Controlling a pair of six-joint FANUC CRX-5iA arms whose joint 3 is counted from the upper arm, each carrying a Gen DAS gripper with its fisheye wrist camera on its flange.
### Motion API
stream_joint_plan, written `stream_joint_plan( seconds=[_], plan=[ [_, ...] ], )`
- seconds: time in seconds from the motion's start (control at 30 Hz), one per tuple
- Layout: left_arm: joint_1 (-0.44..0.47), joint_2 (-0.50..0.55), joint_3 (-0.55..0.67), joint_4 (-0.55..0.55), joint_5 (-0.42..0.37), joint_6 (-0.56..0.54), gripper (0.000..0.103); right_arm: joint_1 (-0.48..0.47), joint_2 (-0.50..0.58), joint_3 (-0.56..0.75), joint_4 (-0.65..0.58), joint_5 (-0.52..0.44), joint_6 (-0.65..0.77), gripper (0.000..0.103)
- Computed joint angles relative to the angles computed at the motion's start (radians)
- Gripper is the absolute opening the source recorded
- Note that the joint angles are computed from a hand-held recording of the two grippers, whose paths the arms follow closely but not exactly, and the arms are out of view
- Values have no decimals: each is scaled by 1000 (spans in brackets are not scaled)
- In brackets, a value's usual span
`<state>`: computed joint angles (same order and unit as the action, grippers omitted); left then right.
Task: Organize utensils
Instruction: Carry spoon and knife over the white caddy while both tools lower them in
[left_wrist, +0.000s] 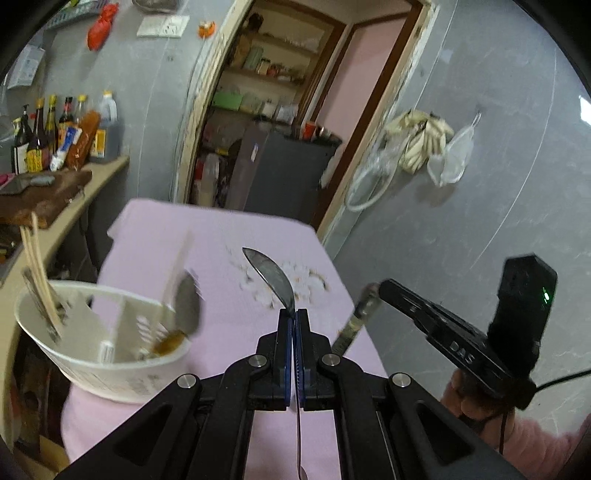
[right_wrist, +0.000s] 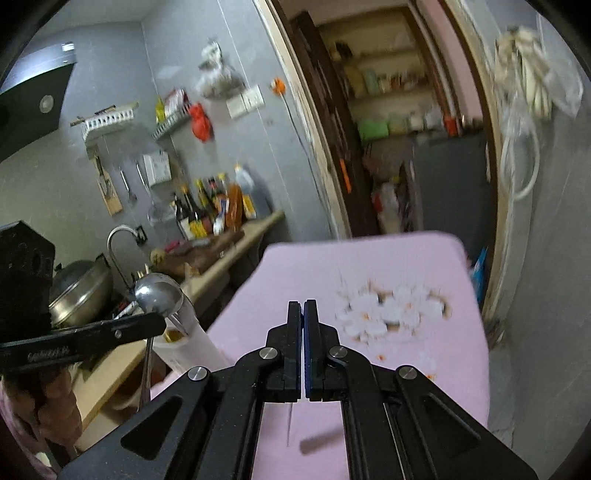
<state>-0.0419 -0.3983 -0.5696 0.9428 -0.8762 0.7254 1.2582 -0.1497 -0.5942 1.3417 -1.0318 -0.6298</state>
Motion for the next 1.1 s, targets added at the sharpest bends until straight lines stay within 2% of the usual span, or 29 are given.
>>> stream_joint_plan(
  seconds=[0.17, 0.33, 0.57, 0.73, 1.1],
  plan=[
    [100, 19, 40, 93, -71, -116, 2, 27, 54, 146, 12, -112, 104, 1],
    [189, 61, 78, 197, -82, -233, 2, 11, 143, 321, 50, -125, 223, 1],
    [252, 113, 107, 274, -14, -359, 2, -19, 265, 519, 95, -74, 314, 1],
    [267, 154, 104, 292, 33, -401, 2, -33, 349, 620, 66, -51, 371, 1],
    [226, 204, 34, 309, 133, -454, 3, -41, 493, 704, -55, -70, 404, 1]
  ],
)
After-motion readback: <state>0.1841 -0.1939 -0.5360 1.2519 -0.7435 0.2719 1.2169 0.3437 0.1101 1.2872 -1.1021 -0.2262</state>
